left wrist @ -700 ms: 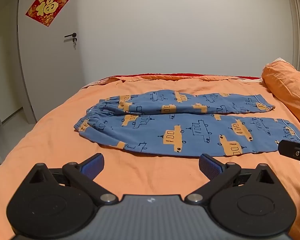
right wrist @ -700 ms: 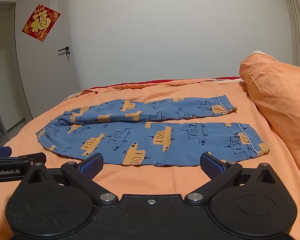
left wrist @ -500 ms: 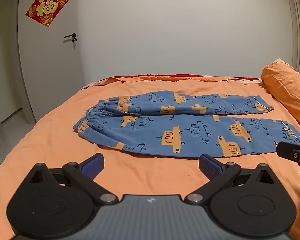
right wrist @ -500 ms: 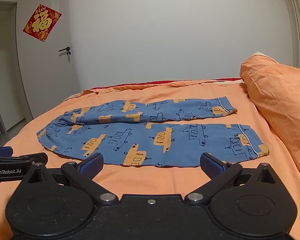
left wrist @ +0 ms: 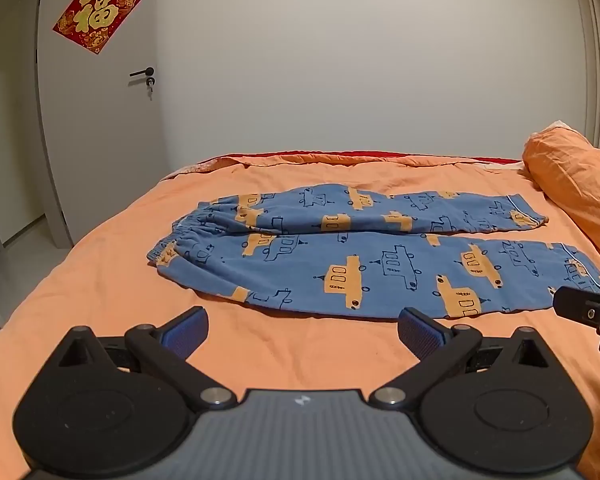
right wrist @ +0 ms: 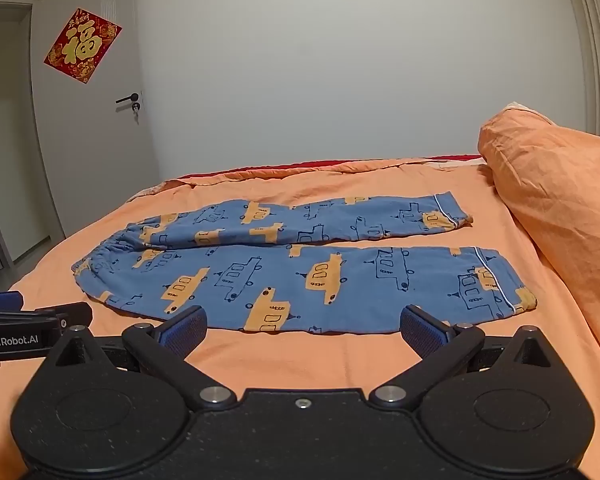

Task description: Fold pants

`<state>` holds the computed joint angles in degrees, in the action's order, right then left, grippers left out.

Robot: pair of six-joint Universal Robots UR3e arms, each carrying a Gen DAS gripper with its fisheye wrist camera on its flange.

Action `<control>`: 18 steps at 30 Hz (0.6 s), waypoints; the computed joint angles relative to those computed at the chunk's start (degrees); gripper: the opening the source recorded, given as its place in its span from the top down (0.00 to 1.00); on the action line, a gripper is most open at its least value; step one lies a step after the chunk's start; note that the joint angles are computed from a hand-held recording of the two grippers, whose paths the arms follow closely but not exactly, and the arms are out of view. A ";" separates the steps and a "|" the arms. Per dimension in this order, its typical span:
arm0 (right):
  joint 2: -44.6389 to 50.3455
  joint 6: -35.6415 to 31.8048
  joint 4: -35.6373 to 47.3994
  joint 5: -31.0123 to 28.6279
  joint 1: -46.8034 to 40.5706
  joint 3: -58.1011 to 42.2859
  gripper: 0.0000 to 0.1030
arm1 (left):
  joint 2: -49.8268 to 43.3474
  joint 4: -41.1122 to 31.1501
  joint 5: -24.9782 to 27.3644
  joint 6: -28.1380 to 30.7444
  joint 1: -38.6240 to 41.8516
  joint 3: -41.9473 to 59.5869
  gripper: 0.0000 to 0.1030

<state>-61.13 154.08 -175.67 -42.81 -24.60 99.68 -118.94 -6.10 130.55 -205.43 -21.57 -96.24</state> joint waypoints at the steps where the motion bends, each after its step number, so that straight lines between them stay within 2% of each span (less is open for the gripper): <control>1: 0.07 0.02 -0.02 -0.04 0.02 -0.05 0.00 | -0.06 0.00 0.02 -0.04 0.00 0.01 0.00; 18: -0.09 0.44 -0.28 0.03 -0.18 0.16 0.00 | -0.20 -1.30 0.19 -0.28 -0.27 0.91 0.00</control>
